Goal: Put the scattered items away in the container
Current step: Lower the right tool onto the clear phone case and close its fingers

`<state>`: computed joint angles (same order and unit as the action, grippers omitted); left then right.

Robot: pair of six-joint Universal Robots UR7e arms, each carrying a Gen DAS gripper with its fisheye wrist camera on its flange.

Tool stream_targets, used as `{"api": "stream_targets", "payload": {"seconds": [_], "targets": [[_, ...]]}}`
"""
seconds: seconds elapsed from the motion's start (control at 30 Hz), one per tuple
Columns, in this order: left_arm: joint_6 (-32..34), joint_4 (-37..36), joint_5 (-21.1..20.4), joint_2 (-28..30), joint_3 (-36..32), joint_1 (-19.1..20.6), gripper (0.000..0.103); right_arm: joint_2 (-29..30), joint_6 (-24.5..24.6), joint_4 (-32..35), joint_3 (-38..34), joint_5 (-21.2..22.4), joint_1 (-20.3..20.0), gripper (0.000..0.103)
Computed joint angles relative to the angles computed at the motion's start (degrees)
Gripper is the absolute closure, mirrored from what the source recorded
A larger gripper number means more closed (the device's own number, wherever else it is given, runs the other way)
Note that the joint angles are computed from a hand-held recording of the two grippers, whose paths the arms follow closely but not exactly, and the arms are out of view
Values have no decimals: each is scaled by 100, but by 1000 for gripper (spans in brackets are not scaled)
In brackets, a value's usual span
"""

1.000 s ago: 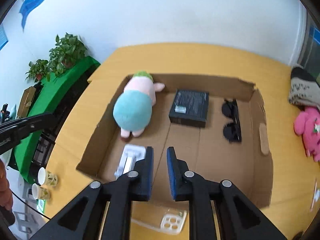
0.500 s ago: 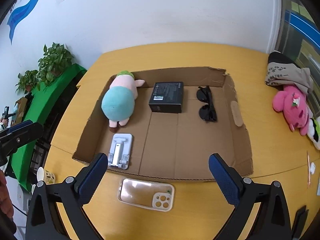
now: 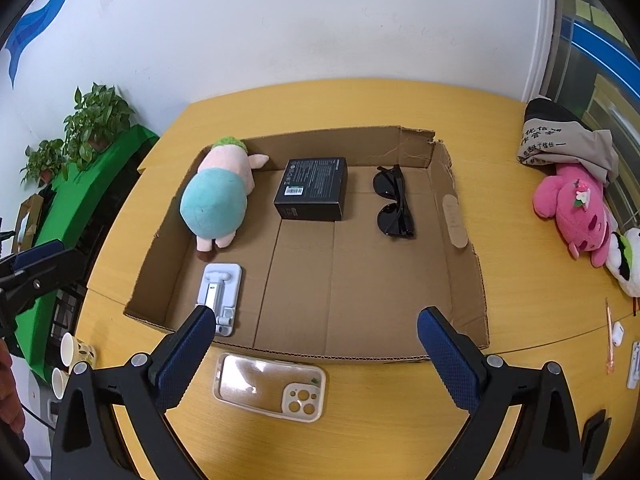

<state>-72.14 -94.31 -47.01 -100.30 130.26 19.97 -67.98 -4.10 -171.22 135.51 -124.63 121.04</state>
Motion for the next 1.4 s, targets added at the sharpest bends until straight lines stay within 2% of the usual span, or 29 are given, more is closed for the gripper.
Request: {"api": "stream_targets", "payload": {"seconds": [0.17, 0.3, 0.4, 0.47, 0.53, 0.63, 0.83, 0.87, 0.93, 0.97, 1.0, 1.03, 1.07, 1.1, 1.13, 1.2, 1.27, 1.4], "targets": [[-39, -109, -88, -94, 114, 112, 23, 34, -126, -111, -6, 75, -248, 1], [57, -59, -190, -181, 222, 138, 23, -57, -656, -157, 106, 291, -458, 1], [125, -322, -520, -404, 564, 164, 23, -249, -1108, -177, 409, 487, -663, 1], [156, -636, -941, -467, 823, 314, 23, -325, -1264, -163, 633, 561, -830, 1], [248, -988, -1297, -449, 1064, 475, 24, -312, -1276, -103, 840, 563, -1036, 2], [522, -1565, -1512, -289, 1363, 666, 24, -119, -1045, -66, 1021, 587, -1380, 5], [992, -2742, -1718, 269, 1741, 1294, 26, 854, -954, -916, 1121, 587, -1804, 15], [1102, -2937, -1746, 337, 1791, 1377, 28, 976, -953, -982, 1095, 546, -1810, 17], [1318, -3294, -1787, 507, 1886, 1521, 43, 1211, -973, -1128, 1042, 480, -1807, 23], [1380, -3402, -1800, 624, 1917, 1602, 47, 1279, -996, -1187, 1035, 455, -1797, 27], [1372, -3447, -1807, 730, 1937, 1694, 56, 1366, -1042, -1252, 1021, 403, -1782, 33], [1302, -3523, -1832, 772, 1985, 1761, 68, 1448, -1087, -1256, 999, 350, -1782, 40], [1261, -3662, -1859, 782, 2052, 1824, 74, 1496, -1099, -1194, 974, 302, -1786, 57], [1241, -3806, -1881, 799, 2118, 1875, 82, 1525, -1138, -1223, 974, 264, -1767, 66], [1242, -3893, -1910, 861, 2162, 1909, 89, 1534, -1176, -1255, 980, 266, -1755, 70], [1240, -3993, -1837, 876, 2240, 1817, 93, 1484, -1122, -1094, 966, 326, -1771, 86], [1244, -4076, -1890, 940, 2244, 1811, 97, 1444, -1092, -962, 956, 389, -1767, 95], [991, -3765, -1826, 874, 2180, 1649, 98, 1252, -990, -691, 988, 509, -1765, 95]]}}
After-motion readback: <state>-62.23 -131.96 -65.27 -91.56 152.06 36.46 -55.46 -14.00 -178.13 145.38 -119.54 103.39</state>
